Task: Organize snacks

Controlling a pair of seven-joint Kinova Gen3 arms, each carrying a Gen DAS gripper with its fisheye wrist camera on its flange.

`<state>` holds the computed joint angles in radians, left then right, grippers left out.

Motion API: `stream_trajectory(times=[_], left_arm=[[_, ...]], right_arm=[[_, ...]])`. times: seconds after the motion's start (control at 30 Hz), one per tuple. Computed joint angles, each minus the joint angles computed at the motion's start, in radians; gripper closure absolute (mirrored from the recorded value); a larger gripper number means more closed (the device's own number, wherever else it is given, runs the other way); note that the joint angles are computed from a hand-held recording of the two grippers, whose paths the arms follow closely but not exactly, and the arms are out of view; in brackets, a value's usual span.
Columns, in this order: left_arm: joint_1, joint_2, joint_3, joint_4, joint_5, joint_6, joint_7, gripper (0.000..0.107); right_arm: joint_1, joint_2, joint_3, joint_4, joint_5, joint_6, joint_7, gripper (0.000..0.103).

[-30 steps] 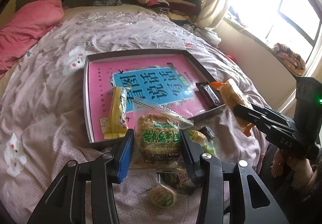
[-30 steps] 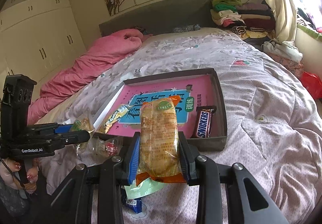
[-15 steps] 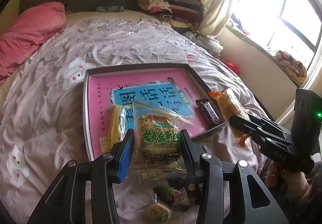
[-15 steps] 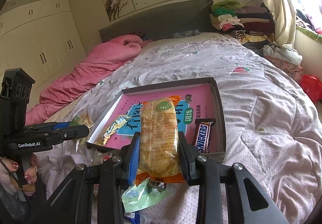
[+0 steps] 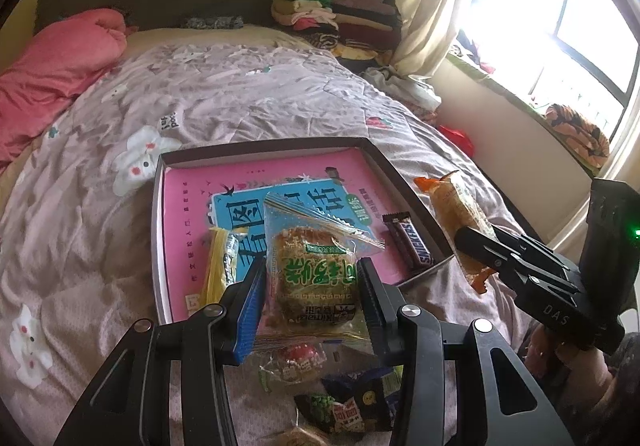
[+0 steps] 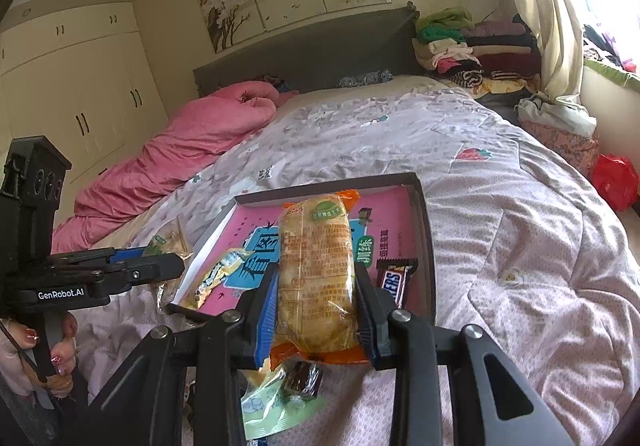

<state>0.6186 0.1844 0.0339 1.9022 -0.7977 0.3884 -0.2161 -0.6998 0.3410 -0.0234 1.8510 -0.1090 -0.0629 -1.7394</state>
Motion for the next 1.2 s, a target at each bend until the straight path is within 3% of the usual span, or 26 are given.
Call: stream_trajectory(times=[0.5, 1.2], left_arm=[[-0.021, 0.026, -0.012, -0.029, 0.063, -0.023, -0.072, 0.061], [0.015, 0.087, -0.104, -0.071, 0.148, -0.05, -0.122, 0.061]], right_arm=[[0.044, 0.019, -0.034, -0.031, 0.012, -0.004, 0.001, 0.068], [0.084, 0.064, -0.055, -0.107, 0.036, 0.023, -0.009, 0.068]])
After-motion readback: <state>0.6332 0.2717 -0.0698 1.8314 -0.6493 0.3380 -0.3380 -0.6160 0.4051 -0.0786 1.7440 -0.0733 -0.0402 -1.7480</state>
